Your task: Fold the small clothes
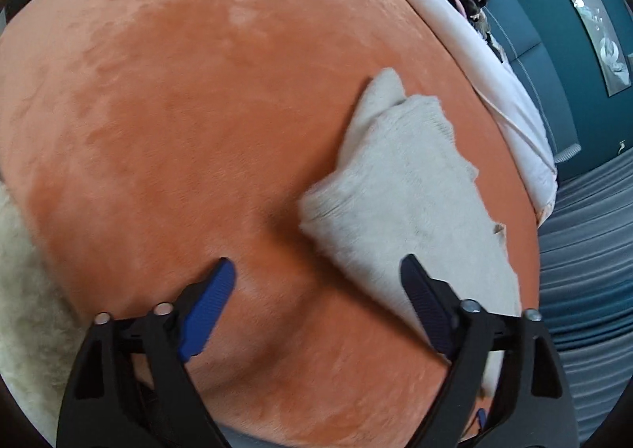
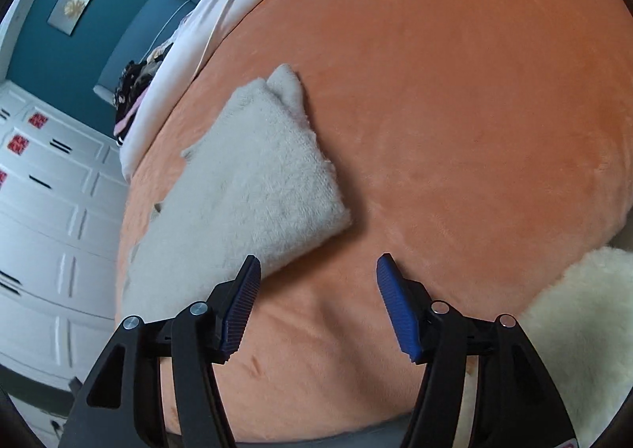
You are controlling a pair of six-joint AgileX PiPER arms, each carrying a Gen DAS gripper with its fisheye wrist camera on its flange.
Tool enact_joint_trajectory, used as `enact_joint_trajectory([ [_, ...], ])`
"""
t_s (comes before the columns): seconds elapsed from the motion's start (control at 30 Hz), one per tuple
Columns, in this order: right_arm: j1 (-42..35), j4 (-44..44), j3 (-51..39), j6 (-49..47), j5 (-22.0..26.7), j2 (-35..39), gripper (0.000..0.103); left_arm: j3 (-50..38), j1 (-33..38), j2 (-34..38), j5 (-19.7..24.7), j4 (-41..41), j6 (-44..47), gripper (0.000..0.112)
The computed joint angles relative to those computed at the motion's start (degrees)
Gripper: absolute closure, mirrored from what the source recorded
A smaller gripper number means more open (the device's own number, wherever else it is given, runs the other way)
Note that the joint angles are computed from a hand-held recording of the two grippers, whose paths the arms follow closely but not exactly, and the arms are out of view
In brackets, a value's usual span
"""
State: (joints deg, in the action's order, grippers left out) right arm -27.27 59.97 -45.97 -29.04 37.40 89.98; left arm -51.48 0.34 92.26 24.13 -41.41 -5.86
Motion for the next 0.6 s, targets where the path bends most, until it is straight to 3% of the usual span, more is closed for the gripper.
enact_joint_trajectory([
  [0.13,1.8,7.8,-5.0,-0.8,0.2,6.8,0.038,-7.4,-1.5,6.4,1.2,0.5,-3.8,0.026],
  [0.17,2.1,8.4,-6.9,0.1,0.8,8.2,0.040,-9.2,-1.7,7.4,2.1,1.8,-5.4,0.048],
  [0.2,1.9,9.4,-8.3,0.2,2.3,9.0,0.046,-11.6,-1.4,8.6,4.3,1.3,-4.6,0.080],
  [0.23,1.1,11.1,-9.7,-0.9,4.5,9.2,0.080,-14.3,-1.1,9.4,7.2,2.6,-5.7,0.094],
  [0.27,0.5,12.2,-10.9,-1.8,6.3,8.4,0.086,-15.2,-0.7,8.8,8.3,3.1,-6.0,0.098],
  [0.4,-2.1,9.0,-11.8,-0.4,10.0,0.4,0.090,-14.5,1.6,1.5,12.7,4.1,-5.0,0.104],
  [0.53,-7.2,-0.2,-6.6,2.5,13.7,-4.2,0.090,-6.7,3.7,-4.7,17.3,6.0,-5.0,0.104],
  [0.6,-7.8,-6.8,-2.5,5.2,12.6,-3.1,0.090,-1.8,3.3,-4.7,17.3,6.6,-4.3,0.103],
])
